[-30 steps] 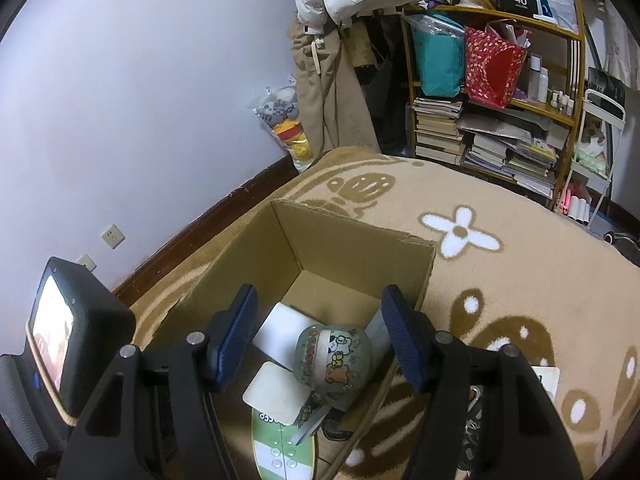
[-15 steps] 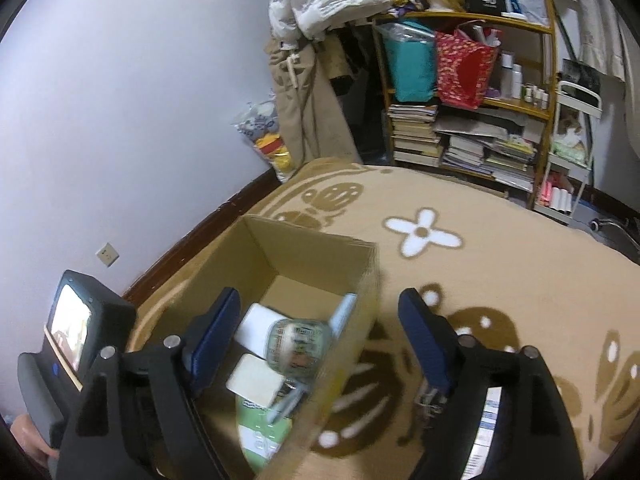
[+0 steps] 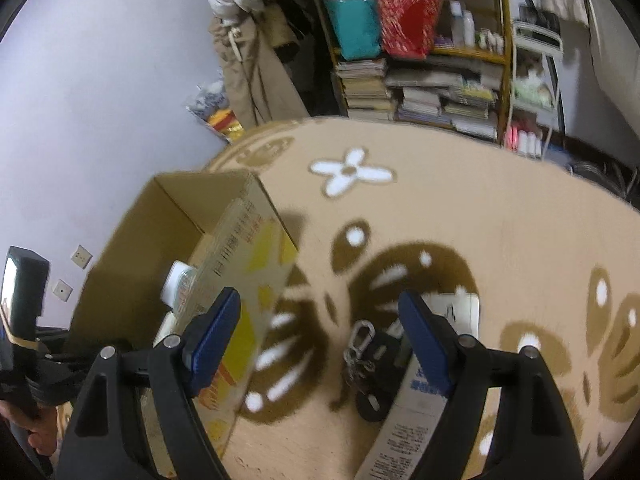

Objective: Organize rigid objects
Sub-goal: 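Grasp the white bottle with the right tool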

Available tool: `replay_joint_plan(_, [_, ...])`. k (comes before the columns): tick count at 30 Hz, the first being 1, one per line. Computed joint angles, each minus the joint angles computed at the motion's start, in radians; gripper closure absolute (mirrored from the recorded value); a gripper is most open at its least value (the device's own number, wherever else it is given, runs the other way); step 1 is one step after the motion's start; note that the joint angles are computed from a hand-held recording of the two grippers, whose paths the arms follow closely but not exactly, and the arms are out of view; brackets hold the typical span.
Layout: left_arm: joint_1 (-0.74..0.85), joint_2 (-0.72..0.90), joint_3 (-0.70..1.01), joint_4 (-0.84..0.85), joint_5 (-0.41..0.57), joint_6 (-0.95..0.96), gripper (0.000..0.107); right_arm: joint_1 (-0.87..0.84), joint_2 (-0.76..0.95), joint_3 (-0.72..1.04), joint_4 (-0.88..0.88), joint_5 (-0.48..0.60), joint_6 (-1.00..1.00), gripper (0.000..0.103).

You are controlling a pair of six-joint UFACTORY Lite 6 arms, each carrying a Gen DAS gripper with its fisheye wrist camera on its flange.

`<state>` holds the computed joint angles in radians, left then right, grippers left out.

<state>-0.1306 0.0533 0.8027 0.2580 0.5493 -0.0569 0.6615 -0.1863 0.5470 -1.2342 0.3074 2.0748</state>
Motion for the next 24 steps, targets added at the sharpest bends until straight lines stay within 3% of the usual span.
replay_joint_plan(9, [0.001, -0.006, -0.005, 0.003, -0.001, 0.003, 0.090, 0.025, -0.041, -0.089, 0.066, 0.046, -0.011, 0.018])
replay_joint_plan(15, [0.001, -0.007, -0.007, 0.003, -0.002, 0.003, 0.090, 0.082, -0.069, -0.143, 0.127, 0.114, -0.006, 0.034])
replay_joint_plan(24, [0.000, -0.006, -0.006, 0.004, -0.001, 0.001, 0.090, 0.137, -0.064, -0.204, 0.114, 0.152, 0.076, 0.043])
